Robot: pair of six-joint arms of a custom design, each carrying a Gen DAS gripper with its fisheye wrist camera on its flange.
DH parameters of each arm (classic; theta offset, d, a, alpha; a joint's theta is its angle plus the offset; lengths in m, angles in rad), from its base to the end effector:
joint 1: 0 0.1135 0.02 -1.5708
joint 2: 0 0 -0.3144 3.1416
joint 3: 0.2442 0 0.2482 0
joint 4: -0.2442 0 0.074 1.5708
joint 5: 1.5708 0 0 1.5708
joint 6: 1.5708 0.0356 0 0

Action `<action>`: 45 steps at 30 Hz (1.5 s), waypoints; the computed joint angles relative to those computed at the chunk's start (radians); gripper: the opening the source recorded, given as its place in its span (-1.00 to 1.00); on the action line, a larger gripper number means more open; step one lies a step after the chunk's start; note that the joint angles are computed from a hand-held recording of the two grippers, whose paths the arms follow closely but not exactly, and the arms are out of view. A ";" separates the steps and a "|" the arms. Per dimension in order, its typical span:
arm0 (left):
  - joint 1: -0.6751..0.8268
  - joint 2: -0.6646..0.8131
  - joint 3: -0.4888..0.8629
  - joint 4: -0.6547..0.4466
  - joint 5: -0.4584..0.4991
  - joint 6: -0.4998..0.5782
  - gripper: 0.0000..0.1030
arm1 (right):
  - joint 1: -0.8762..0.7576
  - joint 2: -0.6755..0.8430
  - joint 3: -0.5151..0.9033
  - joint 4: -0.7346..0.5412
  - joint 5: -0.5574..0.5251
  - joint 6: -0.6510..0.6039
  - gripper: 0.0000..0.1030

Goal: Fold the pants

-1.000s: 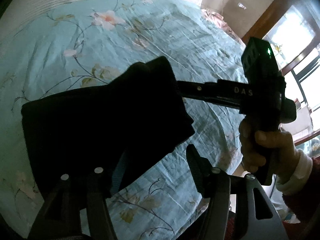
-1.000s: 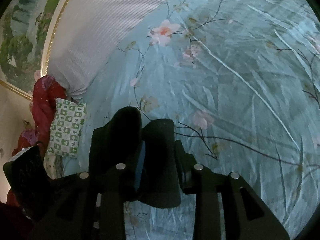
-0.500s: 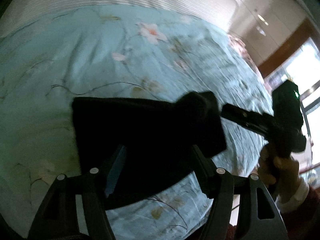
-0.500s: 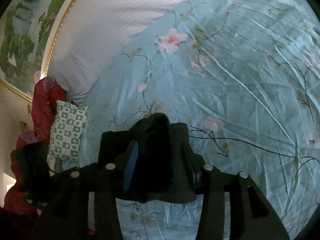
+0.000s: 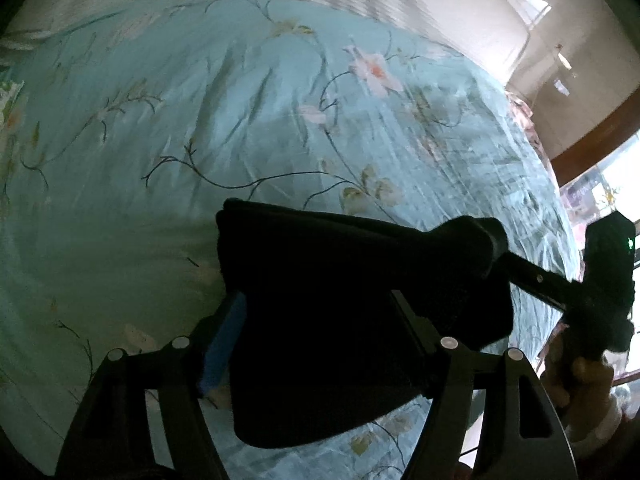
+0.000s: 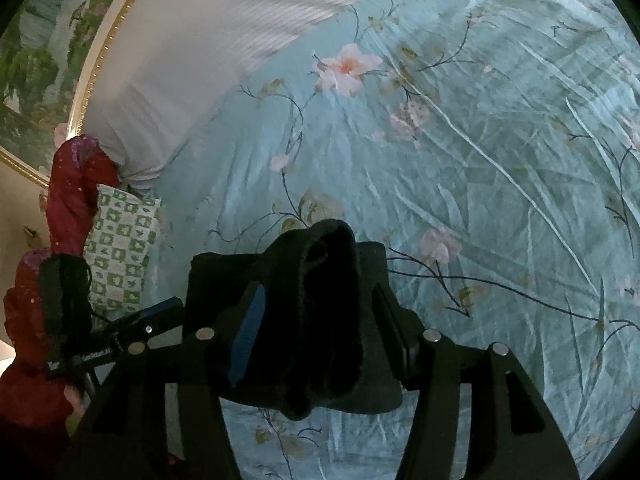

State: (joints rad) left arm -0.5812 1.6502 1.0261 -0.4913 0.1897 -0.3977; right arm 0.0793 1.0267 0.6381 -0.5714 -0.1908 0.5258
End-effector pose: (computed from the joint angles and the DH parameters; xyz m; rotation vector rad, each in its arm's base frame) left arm 0.2666 -0.1831 0.2370 0.3156 2.7612 -0.5360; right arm 0.1643 0.0198 0.2575 0.4941 2.5267 0.4768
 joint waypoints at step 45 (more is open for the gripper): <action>0.054 0.112 -0.015 0.106 -0.022 -0.036 -0.02 | 0.015 0.051 -0.082 0.013 0.166 -0.101 -0.14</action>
State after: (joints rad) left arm -0.5268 1.7626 1.0113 -0.3849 0.1676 -0.4332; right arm 0.0940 1.0776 0.5559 -0.5580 -0.0245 0.4244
